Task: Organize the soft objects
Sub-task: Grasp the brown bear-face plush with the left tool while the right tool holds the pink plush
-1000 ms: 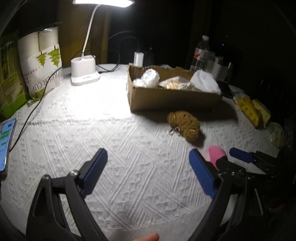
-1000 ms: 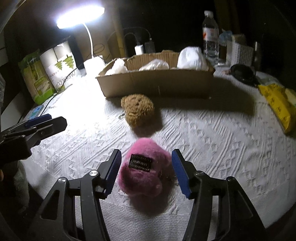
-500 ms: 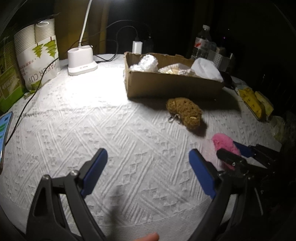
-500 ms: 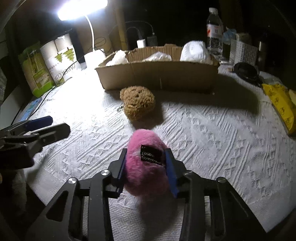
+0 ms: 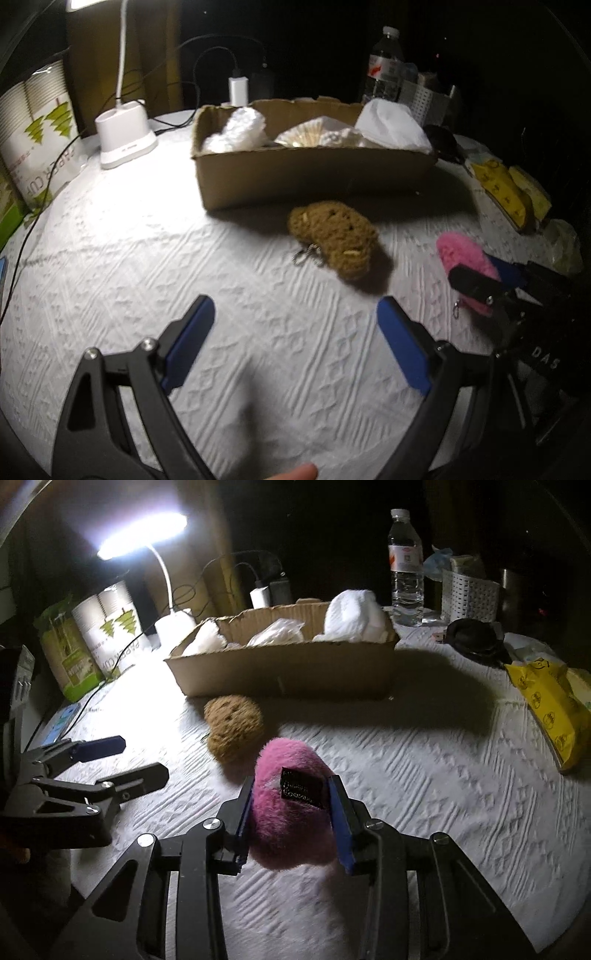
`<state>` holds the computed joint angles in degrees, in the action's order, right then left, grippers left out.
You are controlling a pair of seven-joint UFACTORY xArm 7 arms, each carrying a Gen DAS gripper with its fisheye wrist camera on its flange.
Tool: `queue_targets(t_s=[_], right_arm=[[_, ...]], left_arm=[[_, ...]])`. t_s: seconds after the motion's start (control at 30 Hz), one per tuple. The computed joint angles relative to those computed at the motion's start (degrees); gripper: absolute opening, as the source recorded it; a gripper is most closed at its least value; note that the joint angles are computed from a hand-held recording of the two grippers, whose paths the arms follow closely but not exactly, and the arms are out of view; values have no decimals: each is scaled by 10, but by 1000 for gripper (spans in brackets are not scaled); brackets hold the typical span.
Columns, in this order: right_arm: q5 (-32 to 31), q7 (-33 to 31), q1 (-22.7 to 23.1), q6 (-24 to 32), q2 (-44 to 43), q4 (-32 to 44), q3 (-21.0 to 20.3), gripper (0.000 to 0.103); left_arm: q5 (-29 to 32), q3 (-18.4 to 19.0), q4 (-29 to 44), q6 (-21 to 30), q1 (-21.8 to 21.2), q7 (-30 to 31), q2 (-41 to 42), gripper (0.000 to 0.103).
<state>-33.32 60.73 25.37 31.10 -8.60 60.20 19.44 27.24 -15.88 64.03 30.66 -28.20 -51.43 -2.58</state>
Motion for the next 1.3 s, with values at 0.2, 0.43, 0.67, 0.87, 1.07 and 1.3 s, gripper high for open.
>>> queue_targets(t_s=[0.2, 0.43, 0.67, 0.87, 1.07, 1.3], right_arm=[[18, -29, -15, -32, -13, -15, -16, 39], [53, -59, -41, -56, -32, -38, -26, 39], [78, -84, -58, -68, -33, -45, -25, 39], [85, -96, -61, -68, -16, -33, -24, 39], [61, -84, -52, -51, 6, -1, -19, 39], [25, -59, -30, -17, 28, 37, -18, 39]], left_arm=[[20, 8, 79, 21, -17, 14, 64, 91], [20, 42, 195, 57, -56, 48, 160, 91], [-27, 69, 236, 84, -71, 82, 208, 90], [-15, 82, 221, 64, -77, 85, 202, 68], [-38, 76, 187, 24, -59, 107, 181, 54], [-71, 65, 128, -24, -38, 130, 137, 52]])
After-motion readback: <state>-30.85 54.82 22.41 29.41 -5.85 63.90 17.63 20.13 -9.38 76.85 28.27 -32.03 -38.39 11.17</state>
